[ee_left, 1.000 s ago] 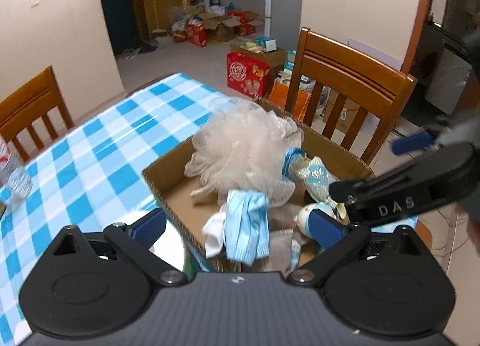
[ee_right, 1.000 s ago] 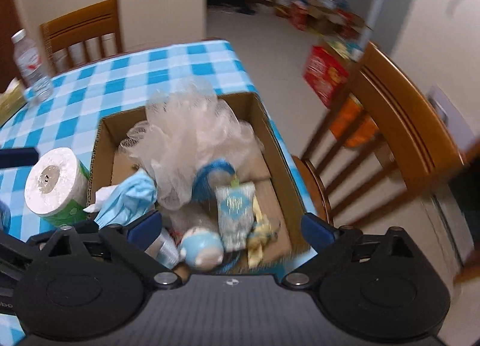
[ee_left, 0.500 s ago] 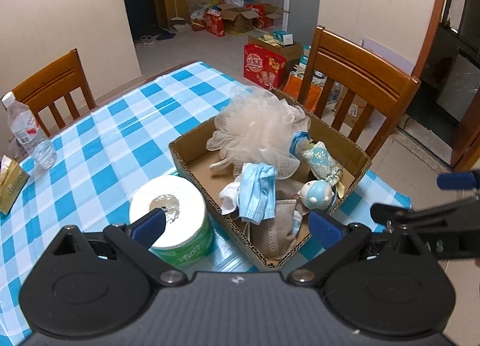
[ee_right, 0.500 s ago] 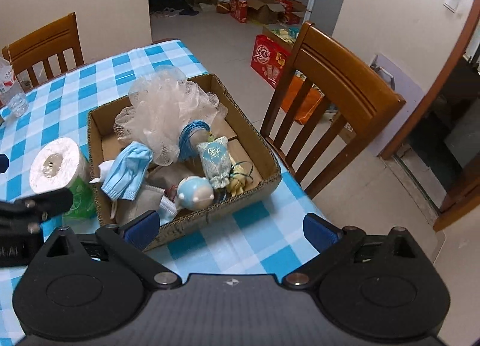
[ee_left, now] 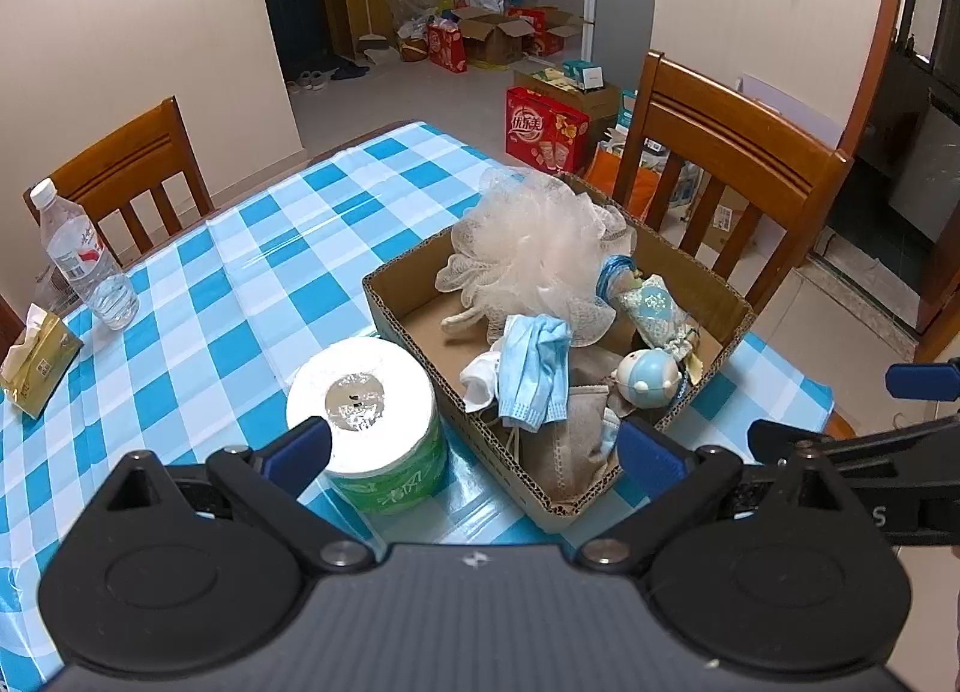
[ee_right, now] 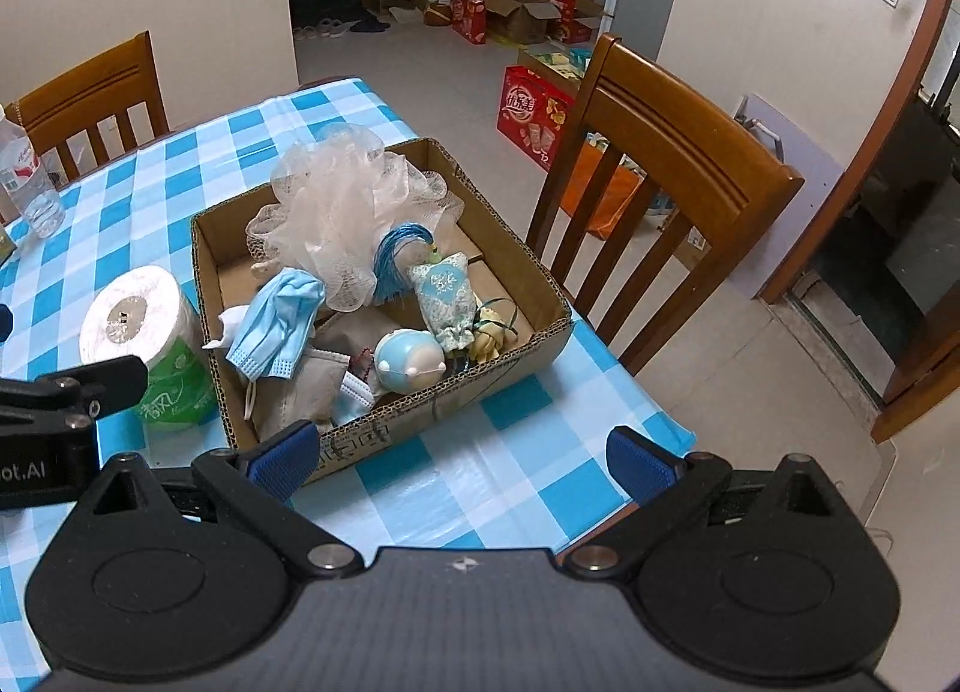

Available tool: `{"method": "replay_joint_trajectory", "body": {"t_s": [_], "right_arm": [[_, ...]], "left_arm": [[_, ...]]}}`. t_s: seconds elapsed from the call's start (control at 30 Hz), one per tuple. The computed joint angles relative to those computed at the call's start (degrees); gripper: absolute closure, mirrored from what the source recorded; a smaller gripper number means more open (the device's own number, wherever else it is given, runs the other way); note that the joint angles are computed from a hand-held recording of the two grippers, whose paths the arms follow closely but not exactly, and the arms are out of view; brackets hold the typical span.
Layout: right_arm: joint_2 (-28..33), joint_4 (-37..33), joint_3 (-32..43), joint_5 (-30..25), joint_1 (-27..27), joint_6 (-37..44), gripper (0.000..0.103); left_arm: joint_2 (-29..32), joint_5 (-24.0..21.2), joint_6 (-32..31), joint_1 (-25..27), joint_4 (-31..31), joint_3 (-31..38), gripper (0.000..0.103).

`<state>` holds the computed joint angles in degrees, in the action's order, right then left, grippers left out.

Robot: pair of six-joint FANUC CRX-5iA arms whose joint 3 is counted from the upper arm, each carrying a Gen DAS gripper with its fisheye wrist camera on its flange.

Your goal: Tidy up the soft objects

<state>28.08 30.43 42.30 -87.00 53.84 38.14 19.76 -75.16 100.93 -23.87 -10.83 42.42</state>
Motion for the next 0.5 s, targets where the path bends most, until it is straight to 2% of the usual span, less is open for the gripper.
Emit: {"method": "replay_joint_trajectory", "body": {"t_s": [0.5], "right_arm": [[-0.08,0.03,0.0,0.02,0.07,-0.4,0.0]], "left_arm": [[0.0,-0.62,0.03,-0.22,-0.46,0.4,0.002]]}}
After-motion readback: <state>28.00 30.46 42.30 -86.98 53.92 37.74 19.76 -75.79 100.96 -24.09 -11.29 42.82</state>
